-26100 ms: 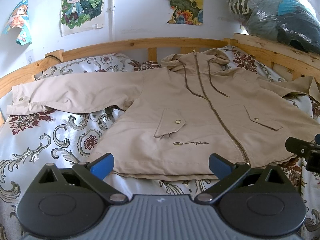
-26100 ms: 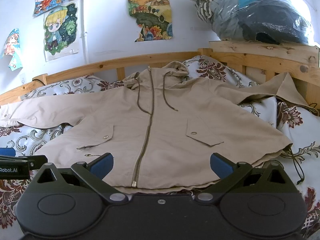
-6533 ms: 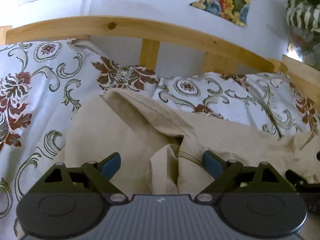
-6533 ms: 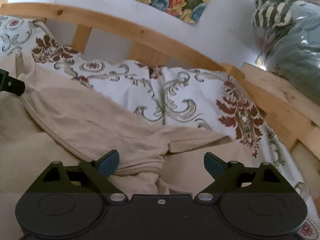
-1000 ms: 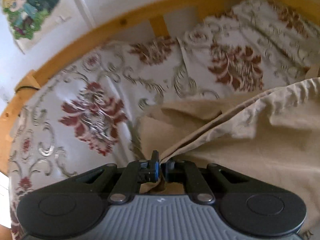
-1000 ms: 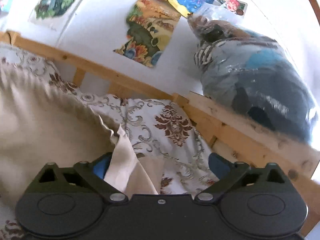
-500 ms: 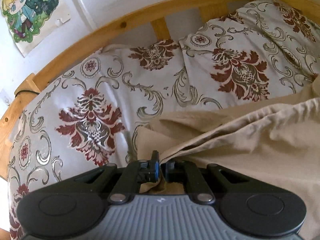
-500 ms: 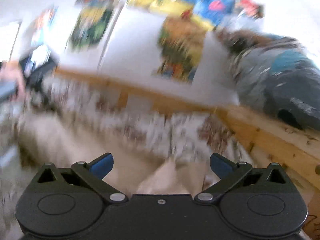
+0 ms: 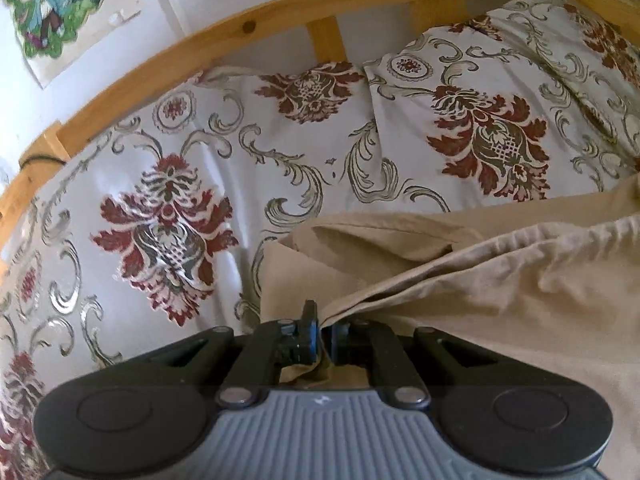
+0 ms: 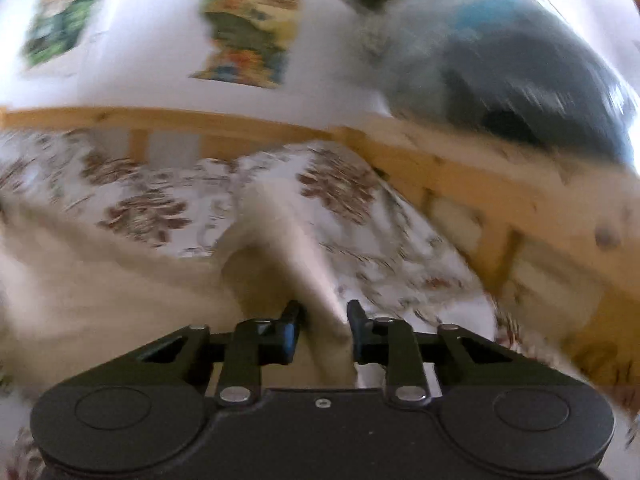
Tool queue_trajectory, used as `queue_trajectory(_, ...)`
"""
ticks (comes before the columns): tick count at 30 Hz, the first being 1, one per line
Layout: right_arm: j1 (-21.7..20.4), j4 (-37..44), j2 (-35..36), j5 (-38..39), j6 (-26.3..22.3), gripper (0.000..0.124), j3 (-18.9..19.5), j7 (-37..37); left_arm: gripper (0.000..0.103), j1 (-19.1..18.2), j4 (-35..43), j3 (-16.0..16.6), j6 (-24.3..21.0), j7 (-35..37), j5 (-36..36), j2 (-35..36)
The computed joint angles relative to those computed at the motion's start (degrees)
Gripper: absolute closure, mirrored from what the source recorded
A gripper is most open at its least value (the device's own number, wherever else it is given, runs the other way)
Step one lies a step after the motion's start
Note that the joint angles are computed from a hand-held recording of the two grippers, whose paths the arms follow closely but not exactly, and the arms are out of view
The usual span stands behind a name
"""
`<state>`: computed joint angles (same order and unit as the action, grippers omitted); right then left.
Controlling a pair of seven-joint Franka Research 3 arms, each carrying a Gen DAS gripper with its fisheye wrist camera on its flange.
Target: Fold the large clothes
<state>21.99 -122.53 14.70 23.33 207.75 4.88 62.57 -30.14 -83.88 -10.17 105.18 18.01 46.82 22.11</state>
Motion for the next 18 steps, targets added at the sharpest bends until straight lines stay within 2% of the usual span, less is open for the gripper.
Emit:
queue_trajectory(3,6.28,3.60,1.75,12.95,-4.96,0.093,-5.45,-6.93,0.094,2.86,-7.74,-0.44,9.31,-4.25,-2.16,-5.42)
queue_trajectory(4,7.32,4.20,2.06,15.35,-6.07,0.087,-6.45,-8.12,0.091,3.77,-10.22,-0.63,12.07,-5.65,-2.76,-7.26)
queue_trajectory(5,9.11,4.89,2.31,18.22,-7.33,0.084,-8.16,-9.83,0.082,4.52,-12.69,-0.79,14.61,-7.31,-2.86,-9.10)
queue_trajectory(6,11.02,5.49,2.38,21.27,-8.23,0.080,-9.89,-11.77,0.059,5.23,-15.37,-0.98,16.99,-8.92,-2.70,-11.18)
queue_trajectory(7,10.94,5.31,2.19,21.49,-7.93,0.075,-9.64,-11.47,0.041,5.81,-18.06,-1.17,18.92,-10.79,-1.93,-13.37)
queue_trajectory(8,9.69,5.12,2.05,20.54,-7.41,0.073,-8.37,-10.58,0.016,6.13,-20.28,-1.44,19.97,-13.19,-0.22,-15.24)
queue_trajectory(9,9.74,5.44,2.19,20.71,-7.27,0.070,-8.34,-10.91,0.011,6.11,-23.09,-1.84,20.53,-16.95,3.39,-17.67)
queue_trajectory(11,9.53,5.04,1.72,20.48,-7.02,0.065,-7.83,-11.61,0.008,7.20,-27.26,-3.00,22.54,-20.13,6.49,-21.45)
queue_trajectory(13,9.71,5.34,1.74,20.86,-8.03,0.057,-8.11,-12.62,0.005,8.63,-31.19,-4.09,25.17,-20.91,5.34,-25.00)
queue_trajectory(18,11.63,5.83,1.53,23.82,-8.22,0.035,-9.67,-14.96,0.006,9.90,-36.87,-6.78,24.13,-19.57,-1.20,-28.91)
